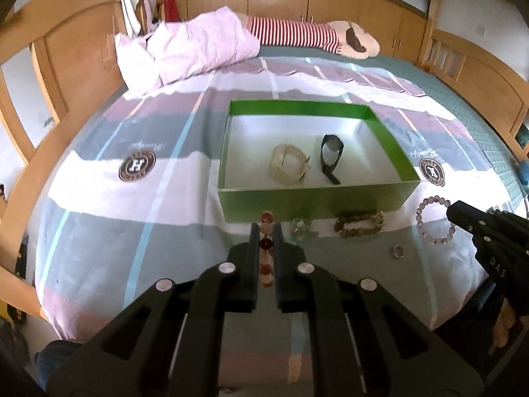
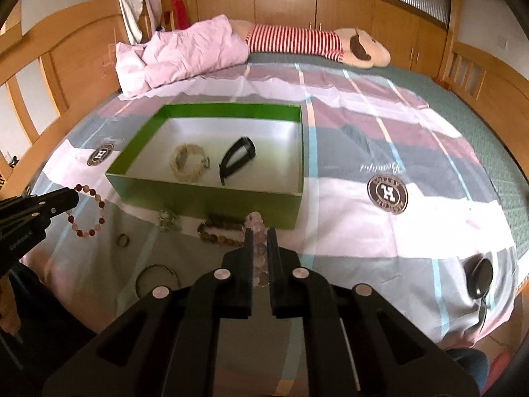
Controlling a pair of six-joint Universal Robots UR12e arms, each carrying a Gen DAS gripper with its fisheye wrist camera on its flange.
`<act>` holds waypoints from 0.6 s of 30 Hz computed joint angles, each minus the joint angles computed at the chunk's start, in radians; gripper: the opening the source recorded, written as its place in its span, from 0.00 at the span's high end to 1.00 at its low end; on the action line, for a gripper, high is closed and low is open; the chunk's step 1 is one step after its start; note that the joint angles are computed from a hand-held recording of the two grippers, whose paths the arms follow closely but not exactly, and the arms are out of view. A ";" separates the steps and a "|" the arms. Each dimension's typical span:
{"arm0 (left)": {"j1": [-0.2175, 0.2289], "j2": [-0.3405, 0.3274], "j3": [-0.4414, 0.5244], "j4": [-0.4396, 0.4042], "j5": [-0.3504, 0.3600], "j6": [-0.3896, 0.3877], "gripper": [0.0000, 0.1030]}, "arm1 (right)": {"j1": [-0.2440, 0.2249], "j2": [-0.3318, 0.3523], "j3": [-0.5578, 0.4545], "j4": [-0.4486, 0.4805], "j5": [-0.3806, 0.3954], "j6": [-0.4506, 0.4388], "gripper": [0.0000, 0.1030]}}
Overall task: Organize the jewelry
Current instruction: 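Grasp the red-and-white beaded bracelet with the left tool while the right tool grasps the pink beaded bracelet, then carry the red-and-white bracelet into the box with the left tool while the right tool drops the pink bracelet in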
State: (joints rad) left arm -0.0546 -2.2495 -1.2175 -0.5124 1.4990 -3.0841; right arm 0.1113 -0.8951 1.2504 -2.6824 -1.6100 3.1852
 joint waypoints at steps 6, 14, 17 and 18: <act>-0.006 0.006 -0.008 0.006 -0.001 0.012 0.92 | 0.006 0.006 -0.003 0.018 -0.001 -0.007 0.92; -0.010 0.018 -0.021 0.028 -0.005 0.023 0.92 | 0.009 -0.003 0.003 -0.015 0.000 -0.013 0.92; -0.012 0.026 -0.026 0.045 -0.006 0.023 0.92 | 0.010 -0.012 0.009 -0.036 -0.002 -0.018 0.92; -0.012 0.028 -0.027 0.052 -0.007 0.023 0.92 | 0.010 -0.014 0.010 -0.041 -0.002 -0.017 0.92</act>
State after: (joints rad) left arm -0.0667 -2.2211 -1.2447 -0.4606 1.4917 -3.0613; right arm 0.1213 -0.9090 1.2601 -2.7239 -1.6122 3.1678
